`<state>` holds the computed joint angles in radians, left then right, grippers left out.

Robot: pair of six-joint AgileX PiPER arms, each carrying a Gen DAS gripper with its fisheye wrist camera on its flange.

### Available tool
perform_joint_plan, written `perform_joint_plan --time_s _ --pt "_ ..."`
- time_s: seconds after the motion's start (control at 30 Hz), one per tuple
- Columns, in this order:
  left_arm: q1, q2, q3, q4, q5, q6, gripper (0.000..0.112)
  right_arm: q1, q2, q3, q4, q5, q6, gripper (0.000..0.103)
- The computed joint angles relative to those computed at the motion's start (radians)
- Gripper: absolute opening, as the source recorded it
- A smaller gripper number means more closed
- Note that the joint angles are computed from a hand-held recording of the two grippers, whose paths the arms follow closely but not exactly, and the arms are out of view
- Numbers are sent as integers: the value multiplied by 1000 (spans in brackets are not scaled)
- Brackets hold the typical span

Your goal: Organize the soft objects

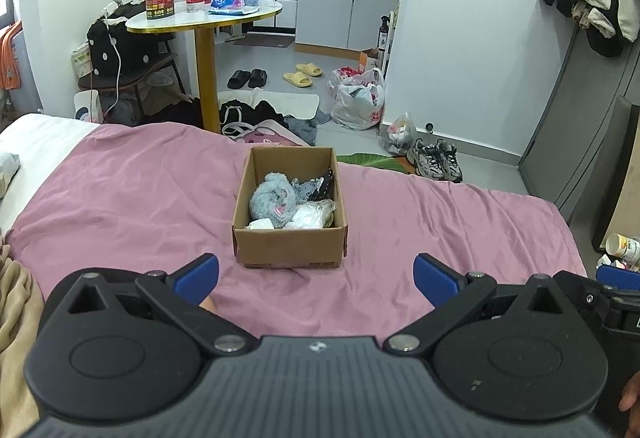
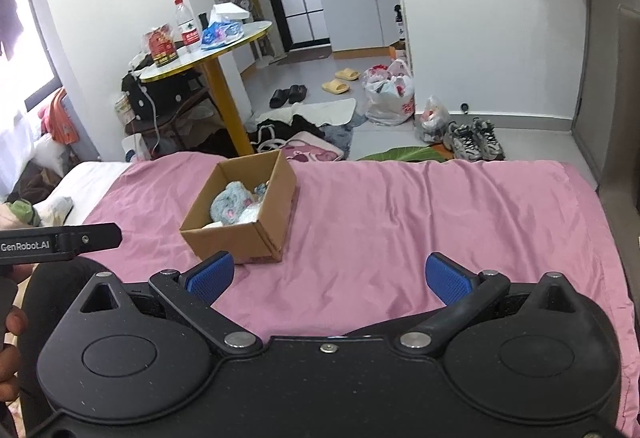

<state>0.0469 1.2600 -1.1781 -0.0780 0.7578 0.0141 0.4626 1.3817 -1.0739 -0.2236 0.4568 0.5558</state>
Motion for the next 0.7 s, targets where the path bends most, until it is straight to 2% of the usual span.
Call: perform_joint_plan --time_s 0.7 --pt "22 3 7 -27 5 36 103 17 2 -11 -59 19 53 103"
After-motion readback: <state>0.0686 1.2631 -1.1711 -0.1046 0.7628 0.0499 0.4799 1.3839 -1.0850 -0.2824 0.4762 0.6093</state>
